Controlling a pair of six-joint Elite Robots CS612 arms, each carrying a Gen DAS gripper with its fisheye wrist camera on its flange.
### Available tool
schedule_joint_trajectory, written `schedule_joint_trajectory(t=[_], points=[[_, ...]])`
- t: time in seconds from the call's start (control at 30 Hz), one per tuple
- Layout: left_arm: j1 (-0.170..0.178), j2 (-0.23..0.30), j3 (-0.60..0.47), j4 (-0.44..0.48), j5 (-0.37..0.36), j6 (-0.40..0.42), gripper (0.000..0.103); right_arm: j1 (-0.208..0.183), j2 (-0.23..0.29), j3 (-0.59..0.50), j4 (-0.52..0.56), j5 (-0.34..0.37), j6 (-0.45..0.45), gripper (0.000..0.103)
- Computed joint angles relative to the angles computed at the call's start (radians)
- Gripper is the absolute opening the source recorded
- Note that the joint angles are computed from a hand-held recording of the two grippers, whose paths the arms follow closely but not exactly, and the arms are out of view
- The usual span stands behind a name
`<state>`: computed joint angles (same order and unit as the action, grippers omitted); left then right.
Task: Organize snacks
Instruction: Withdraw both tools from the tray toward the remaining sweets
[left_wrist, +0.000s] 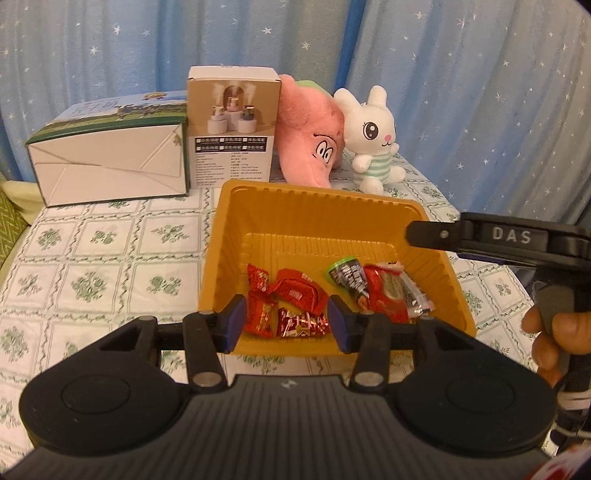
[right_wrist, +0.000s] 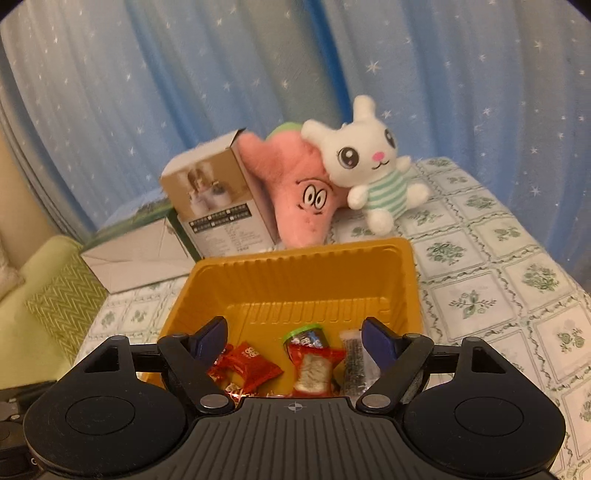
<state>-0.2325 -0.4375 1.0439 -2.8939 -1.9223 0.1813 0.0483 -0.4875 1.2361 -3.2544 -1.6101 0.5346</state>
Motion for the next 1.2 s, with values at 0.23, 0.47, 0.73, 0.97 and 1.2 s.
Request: schedule_joint_trajectory(t=[0.23, 0.47, 0.73, 0.97, 1.2], points=[[0.003, -0.046, 0.098, -0.062, 0.0, -0.004, 0.048, 0.006, -0.054, 0.109, -0.013, -0.04, 0.029, 0.079], [0.005, -0.112, 0.233, -0.141, 0.006, -0.013, 0.059, 0.025, -0.12, 0.247, -0.056, -0.072, 0.071, 0.079], [0.007, -0.191, 0.374, -0.185, 0.04, -0.042, 0.07, 0.061, -0.188, 0.38, -0.104, -0.115, 0.124, 0.079], [0.011, -0.24, 0.467, -0.223, 0.038, -0.065, 0.076, 0.098, -0.225, 0.452, -0.132, -0.154, 0.113, 0.079], [0.015, -0.275, 0.544, -0.271, 0.037, -0.079, 0.084, 0.115, -0.255, 0.517, -0.159, -0.157, 0.151, 0.079]])
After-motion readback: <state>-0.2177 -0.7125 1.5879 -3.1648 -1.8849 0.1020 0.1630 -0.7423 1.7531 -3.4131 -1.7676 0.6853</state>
